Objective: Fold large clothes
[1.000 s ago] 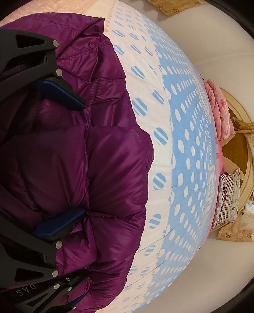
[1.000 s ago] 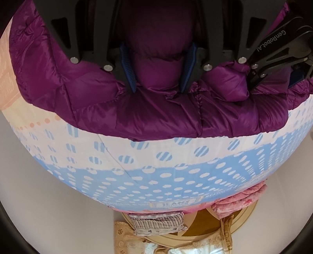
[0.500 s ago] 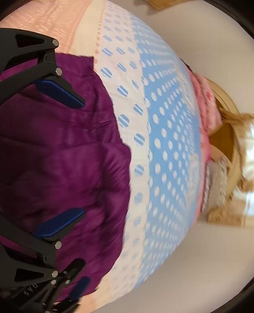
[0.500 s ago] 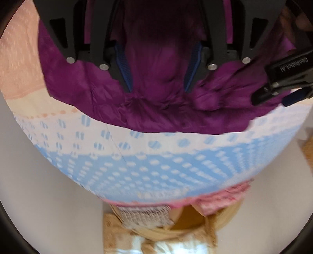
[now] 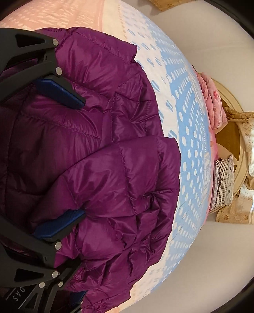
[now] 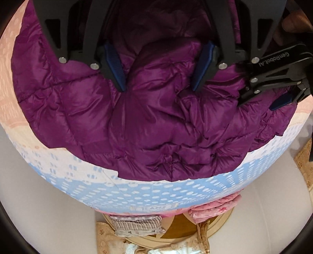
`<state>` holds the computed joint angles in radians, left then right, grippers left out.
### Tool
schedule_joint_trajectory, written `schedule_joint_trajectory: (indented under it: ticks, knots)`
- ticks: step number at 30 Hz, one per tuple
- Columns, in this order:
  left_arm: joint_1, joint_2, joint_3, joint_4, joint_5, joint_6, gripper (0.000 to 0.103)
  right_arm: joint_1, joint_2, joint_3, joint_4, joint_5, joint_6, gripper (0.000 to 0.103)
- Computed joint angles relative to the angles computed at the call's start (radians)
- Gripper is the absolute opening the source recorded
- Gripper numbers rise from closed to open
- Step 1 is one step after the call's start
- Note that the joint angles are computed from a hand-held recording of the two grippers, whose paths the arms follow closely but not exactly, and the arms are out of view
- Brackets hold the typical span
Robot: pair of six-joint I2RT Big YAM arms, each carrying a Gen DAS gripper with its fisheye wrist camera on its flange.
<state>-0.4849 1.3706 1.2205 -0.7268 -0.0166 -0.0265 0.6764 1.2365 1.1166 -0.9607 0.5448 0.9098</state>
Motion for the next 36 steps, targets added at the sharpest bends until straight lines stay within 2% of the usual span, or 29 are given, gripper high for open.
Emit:
schedule_joint_trajectory:
  ticks: [13, 29, 32, 34, 36]
  knots:
    - [-0.004, -0.002, -0.013, 0.018, -0.005, -0.008, 0.102, 0.015, 0.013, 0.007, -0.03, 0.029, 0.007, 0.075]
    - [-0.003, 0.008, 0.001, 0.002, -0.017, -0.01, 0.102, 0.013, 0.044, 0.042, -0.069, 0.033, 0.019, 0.076]
    - [0.017, 0.018, 0.041, -0.052, 0.029, 0.002, 0.102, 0.007, 0.032, 0.059, -0.101, 0.002, 0.021, 0.076]
    - [0.044, -0.031, 0.043, -0.068, 0.077, 0.01, 0.102, 0.034, -0.023, 0.059, -0.129, 0.001, 0.058, 0.076]
    - [0.089, -0.114, 0.033, -0.094, 0.153, 0.032, 0.102, 0.089, -0.078, 0.06, -0.186, 0.037, 0.084, 0.077]
